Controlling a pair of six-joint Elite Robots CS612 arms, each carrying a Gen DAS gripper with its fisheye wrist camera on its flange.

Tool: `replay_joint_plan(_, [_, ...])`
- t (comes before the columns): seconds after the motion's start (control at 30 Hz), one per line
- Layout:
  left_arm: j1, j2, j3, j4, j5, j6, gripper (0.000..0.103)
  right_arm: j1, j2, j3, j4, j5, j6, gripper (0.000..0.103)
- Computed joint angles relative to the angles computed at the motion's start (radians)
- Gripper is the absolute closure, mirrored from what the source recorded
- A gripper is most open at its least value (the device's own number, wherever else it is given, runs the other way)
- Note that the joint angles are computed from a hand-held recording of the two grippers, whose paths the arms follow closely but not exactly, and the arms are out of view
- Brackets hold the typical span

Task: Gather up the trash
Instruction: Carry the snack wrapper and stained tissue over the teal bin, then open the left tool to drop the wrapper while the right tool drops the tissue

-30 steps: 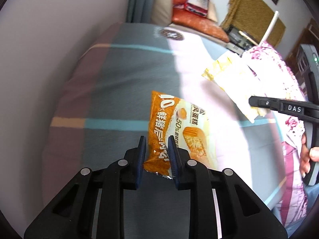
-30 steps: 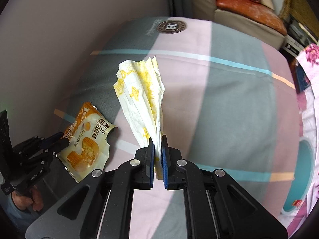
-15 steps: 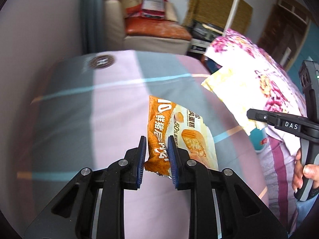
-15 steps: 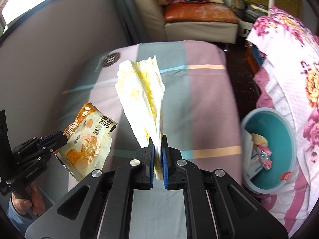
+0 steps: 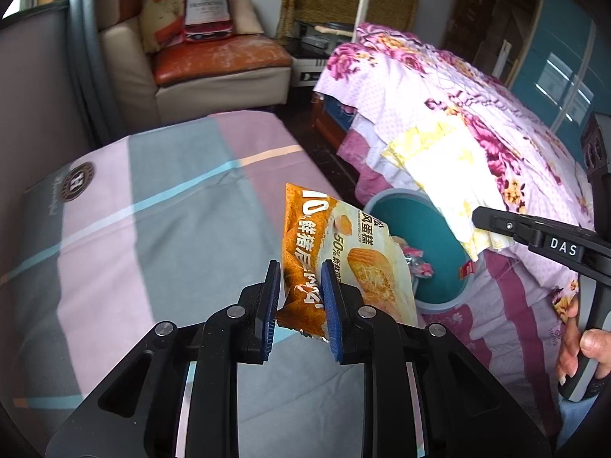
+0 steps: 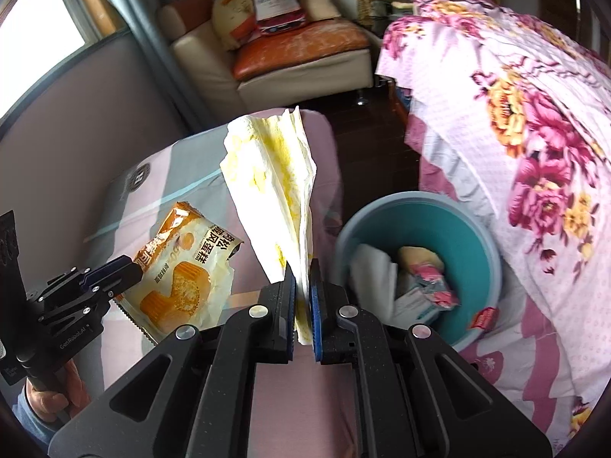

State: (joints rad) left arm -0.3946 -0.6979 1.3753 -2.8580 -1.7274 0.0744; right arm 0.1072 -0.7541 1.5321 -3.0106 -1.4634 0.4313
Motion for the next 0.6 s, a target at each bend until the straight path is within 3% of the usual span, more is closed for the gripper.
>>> replay_joint_plan(0.6, [-0.088, 0.091, -0.148, 0.154, -0.036, 0.055, 0.08, -0.097, -0.032, 0.129, -0.064, -0.033, 0.098, 0.094])
